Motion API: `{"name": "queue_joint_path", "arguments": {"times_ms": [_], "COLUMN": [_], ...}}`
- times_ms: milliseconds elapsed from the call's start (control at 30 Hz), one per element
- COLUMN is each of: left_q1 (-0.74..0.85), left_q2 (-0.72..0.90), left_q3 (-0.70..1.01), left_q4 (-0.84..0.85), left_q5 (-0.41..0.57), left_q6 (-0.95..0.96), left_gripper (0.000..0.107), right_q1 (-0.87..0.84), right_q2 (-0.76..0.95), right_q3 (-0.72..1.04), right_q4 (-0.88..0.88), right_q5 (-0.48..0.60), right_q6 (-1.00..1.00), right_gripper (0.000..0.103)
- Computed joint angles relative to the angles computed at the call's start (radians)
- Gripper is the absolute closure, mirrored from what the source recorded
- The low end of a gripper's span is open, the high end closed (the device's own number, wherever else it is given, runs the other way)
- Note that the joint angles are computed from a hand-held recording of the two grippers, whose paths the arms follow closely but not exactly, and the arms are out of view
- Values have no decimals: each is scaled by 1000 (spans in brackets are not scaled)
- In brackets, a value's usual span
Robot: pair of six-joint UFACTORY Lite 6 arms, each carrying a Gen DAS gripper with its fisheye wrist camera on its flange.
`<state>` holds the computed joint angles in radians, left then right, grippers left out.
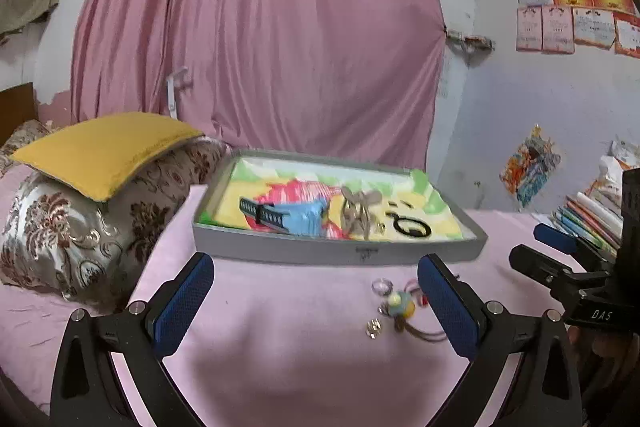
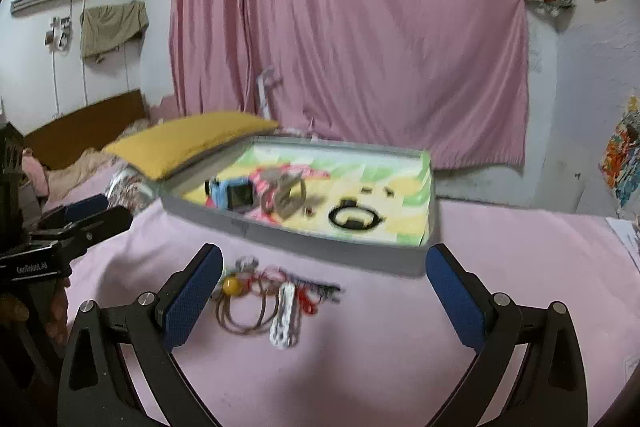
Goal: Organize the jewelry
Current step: 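Withdraw both open tools from the tray back toward the remaining jewelry, then grasp the small gold charm with the left tool while the right tool grasps the white chain bracelet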
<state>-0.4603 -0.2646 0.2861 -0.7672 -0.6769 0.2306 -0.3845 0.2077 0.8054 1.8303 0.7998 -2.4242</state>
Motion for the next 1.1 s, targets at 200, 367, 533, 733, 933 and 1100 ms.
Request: {"name": "queue_joint_path", "arguments": {"times_ms": [200, 367, 533, 733, 933, 1100], "left_q1": [60, 129, 134, 122, 127, 132], "left_q2": [68, 141, 210, 278, 354, 384], "left_q3": [52, 96, 146, 210, 300, 353], "left_q4": [88, 314, 437, 502, 502, 491], "left_q5": [137, 245, 294, 343, 428, 475], "left_q6": [-49, -244, -338, -364, -321, -265], "left_gripper": [5, 5, 20, 43, 60, 69], "right_q1": [21, 56, 76, 106, 137, 163], "right_q2": [43, 96, 153, 160, 162, 168], "right_q3": [48, 93, 142, 141, 146, 158], "right_q4": [-85, -156, -293, -365, -414, -439], "right_q5": [-84, -173, -210, -211, -225, -240], "right_q6": [68, 147, 279, 333, 374, 408], "right_gripper": [3, 8, 34, 52, 68, 68]}}
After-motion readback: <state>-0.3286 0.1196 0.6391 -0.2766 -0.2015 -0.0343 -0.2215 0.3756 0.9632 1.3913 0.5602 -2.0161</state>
